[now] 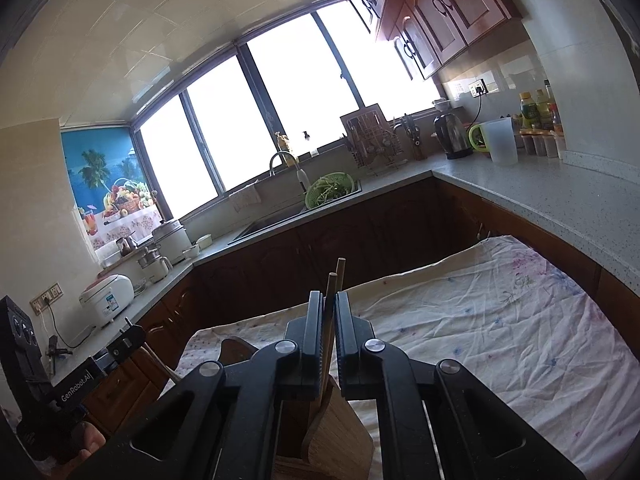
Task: Organize utensils
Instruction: 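Lift both held chopsticks upright and carry them over the wooden holder, then drop both chopsticks into the holder slots and open both tools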
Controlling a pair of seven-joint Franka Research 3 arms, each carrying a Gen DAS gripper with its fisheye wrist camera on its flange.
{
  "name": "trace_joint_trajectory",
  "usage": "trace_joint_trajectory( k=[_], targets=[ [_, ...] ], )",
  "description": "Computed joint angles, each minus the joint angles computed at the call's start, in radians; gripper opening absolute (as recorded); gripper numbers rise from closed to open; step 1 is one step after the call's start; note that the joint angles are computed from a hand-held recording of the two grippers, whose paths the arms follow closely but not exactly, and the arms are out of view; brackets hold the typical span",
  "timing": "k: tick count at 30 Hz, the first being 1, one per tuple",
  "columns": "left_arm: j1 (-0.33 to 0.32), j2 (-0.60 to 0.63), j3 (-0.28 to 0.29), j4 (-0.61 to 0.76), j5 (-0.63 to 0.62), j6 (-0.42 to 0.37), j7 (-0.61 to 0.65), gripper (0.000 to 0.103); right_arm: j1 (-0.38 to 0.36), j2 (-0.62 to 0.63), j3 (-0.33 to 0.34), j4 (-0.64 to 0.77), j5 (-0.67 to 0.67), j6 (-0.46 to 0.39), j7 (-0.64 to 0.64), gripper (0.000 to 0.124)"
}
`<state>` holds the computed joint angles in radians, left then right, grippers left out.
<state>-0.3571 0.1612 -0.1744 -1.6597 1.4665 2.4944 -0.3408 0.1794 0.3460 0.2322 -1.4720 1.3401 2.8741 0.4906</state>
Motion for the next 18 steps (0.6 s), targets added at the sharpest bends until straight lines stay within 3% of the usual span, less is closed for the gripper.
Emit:
trace_joint_trajectory(
  k=[12, 18],
  targets=[
    [0.004, -0.002, -0.002, 0.001, -0.037, -0.002, 0.037, 0.004, 0.002, 0.007, -0.010, 0.010, -0.124, -0.032, 0.115, 0.006],
    [0.004, -0.006, -0.001, 0.004, -0.082, -0.002, 0.077, 0.005, -0.012, 0.002, -0.005, 0.010, -0.136, -0.048, 0.141, 0.016]
  ],
)
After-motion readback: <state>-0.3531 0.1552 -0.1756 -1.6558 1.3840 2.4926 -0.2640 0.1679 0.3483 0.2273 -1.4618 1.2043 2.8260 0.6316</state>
